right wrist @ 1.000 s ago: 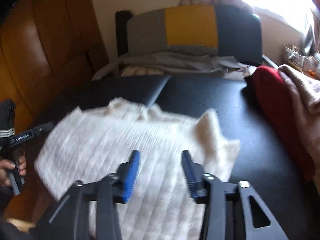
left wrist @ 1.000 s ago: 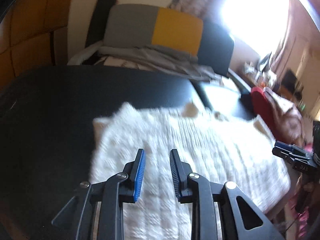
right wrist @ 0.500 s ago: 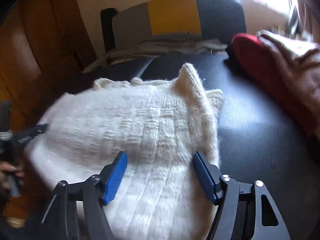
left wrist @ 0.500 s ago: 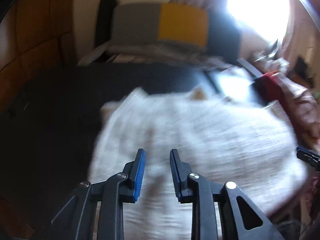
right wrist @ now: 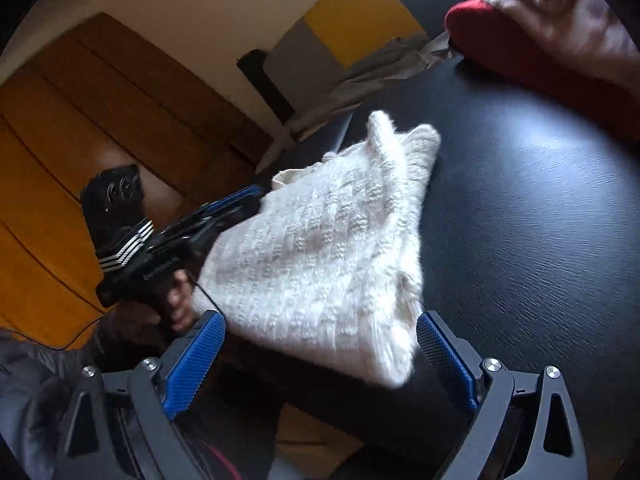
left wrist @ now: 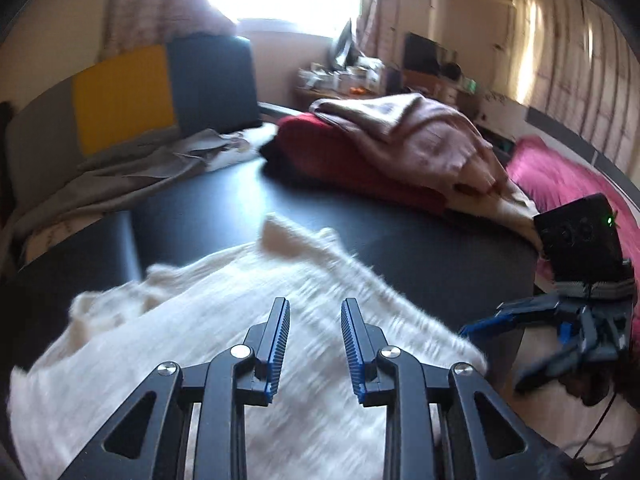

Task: Fold clothes

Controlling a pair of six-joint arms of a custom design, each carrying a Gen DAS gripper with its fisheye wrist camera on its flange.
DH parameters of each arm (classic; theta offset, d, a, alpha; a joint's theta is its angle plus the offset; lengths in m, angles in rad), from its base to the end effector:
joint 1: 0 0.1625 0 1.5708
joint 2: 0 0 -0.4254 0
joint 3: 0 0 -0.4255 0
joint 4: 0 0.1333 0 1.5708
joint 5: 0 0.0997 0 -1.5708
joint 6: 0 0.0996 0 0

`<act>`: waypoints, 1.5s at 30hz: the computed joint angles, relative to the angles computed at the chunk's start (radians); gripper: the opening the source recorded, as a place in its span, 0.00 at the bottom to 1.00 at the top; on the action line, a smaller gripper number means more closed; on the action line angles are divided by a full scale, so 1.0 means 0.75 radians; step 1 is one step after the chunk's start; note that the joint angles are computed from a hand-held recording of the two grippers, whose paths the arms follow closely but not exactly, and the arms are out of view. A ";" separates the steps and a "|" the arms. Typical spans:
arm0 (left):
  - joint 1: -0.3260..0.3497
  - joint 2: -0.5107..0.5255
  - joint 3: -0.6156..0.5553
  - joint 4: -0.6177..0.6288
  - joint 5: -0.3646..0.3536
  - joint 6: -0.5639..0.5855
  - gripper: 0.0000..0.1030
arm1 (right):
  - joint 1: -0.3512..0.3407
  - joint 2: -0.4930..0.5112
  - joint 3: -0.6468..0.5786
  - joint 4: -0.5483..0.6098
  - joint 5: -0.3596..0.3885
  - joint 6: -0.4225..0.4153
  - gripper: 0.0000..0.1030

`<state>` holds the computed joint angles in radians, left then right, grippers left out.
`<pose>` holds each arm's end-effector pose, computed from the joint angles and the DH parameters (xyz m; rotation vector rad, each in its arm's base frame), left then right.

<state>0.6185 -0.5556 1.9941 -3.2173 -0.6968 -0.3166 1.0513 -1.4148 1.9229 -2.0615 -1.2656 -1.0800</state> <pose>-0.3088 -0.4771 -0.0769 0.6421 2.3281 -0.8707 -0.1243 -0.5462 0.2790 -0.7987 2.7891 -0.3024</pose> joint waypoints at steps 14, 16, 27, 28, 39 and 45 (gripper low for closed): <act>0.209 0.089 -0.254 0.293 -0.195 0.000 0.28 | 0.186 0.296 -0.374 0.695 -0.469 -0.127 0.87; 0.202 0.101 -0.245 0.254 -0.179 0.017 0.29 | 0.211 0.298 -0.371 0.662 -0.527 -0.095 0.87; 0.060 -0.087 0.084 -0.052 -0.062 -0.216 0.28 | 0.226 0.052 -0.088 0.072 -0.513 0.022 0.86; 0.040 -0.108 0.137 -0.094 -0.035 -0.259 0.28 | 0.236 0.026 -0.065 0.012 -0.467 0.016 0.86; -0.063 -0.367 0.594 0.255 0.167 -1.048 0.28 | 0.468 0.372 -0.068 -0.701 -0.357 0.274 0.91; -0.049 -0.330 0.661 -0.022 0.143 -1.008 0.29 | 0.455 0.550 -0.009 -1.226 -0.539 0.186 0.93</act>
